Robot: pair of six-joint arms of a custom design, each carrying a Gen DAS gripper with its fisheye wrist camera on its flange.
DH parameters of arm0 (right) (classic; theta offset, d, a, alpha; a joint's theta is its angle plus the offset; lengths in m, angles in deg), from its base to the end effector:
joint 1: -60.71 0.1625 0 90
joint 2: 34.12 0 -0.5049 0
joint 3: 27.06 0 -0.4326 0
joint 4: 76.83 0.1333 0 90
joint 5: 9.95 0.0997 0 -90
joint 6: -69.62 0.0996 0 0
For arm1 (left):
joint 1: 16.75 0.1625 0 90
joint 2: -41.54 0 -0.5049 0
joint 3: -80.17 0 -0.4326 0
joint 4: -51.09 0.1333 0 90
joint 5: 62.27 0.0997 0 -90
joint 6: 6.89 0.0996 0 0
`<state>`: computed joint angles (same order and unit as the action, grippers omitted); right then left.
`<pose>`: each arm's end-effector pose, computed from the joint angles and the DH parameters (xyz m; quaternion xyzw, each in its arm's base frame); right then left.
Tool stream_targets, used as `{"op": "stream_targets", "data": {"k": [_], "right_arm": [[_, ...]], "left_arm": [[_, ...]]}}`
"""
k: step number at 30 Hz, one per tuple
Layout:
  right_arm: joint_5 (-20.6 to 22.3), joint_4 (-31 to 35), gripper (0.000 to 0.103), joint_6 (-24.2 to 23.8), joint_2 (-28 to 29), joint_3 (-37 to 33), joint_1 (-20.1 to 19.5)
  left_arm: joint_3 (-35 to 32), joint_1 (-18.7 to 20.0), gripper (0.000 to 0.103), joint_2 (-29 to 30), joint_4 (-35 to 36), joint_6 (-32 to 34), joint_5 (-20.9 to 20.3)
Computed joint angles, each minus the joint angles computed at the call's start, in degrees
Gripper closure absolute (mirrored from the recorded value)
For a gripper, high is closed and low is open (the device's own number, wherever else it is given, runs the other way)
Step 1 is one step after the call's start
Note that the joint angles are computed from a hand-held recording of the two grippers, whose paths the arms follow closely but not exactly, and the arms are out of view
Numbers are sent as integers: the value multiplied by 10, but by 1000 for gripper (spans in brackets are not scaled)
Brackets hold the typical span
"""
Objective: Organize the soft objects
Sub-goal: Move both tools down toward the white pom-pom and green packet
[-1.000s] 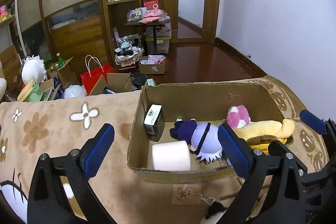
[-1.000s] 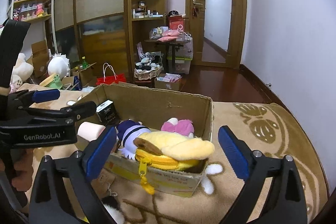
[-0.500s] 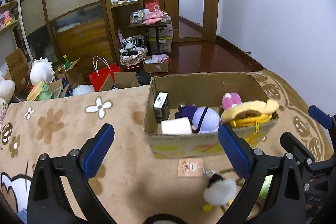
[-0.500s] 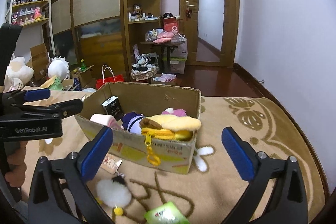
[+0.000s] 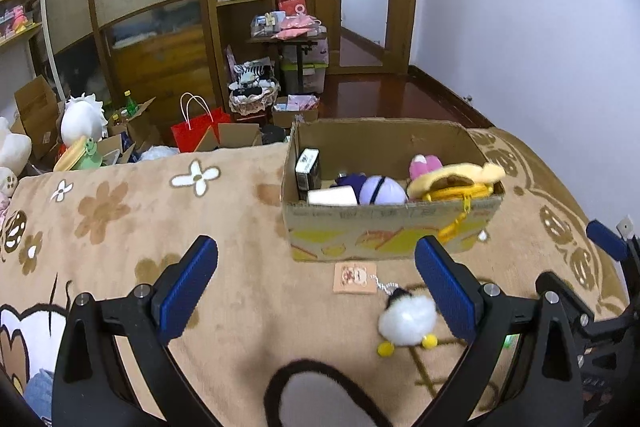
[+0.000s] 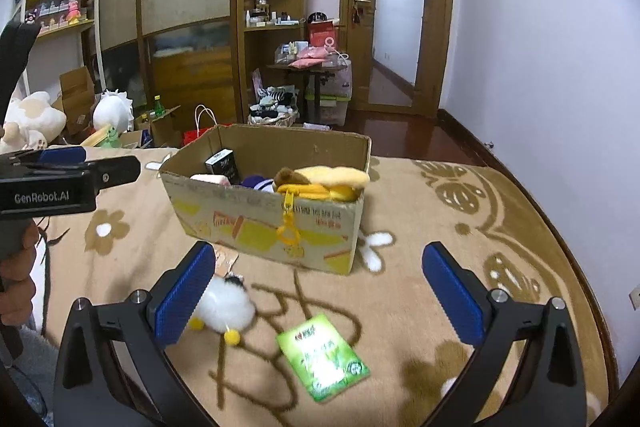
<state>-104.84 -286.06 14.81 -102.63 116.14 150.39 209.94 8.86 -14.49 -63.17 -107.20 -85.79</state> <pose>0.1224 -0.4405 0.2143 0.4089 -0.8294 0.3174 0.2102 -0.2977 -0.3918 0.0643 -0.0160 0.7933 -0.4468 0.4132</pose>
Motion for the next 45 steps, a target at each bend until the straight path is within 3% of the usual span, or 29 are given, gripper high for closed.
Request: {"op": "stream_targets", "data": {"k": [9, 26, 45], "right_arm": [[-27, 2, 0, 20, -6, 5, -2], [-87, 23, 0, 60, 34, -23, -11], [-160, 64, 0, 101, 70, -56, -14]], "left_arm": [[5, 3, 5, 14, -48, 30, -22], [31, 56, 5, 42, -289, 180, -64], [-2, 99, 5, 99, -392, 304, -101]]}}
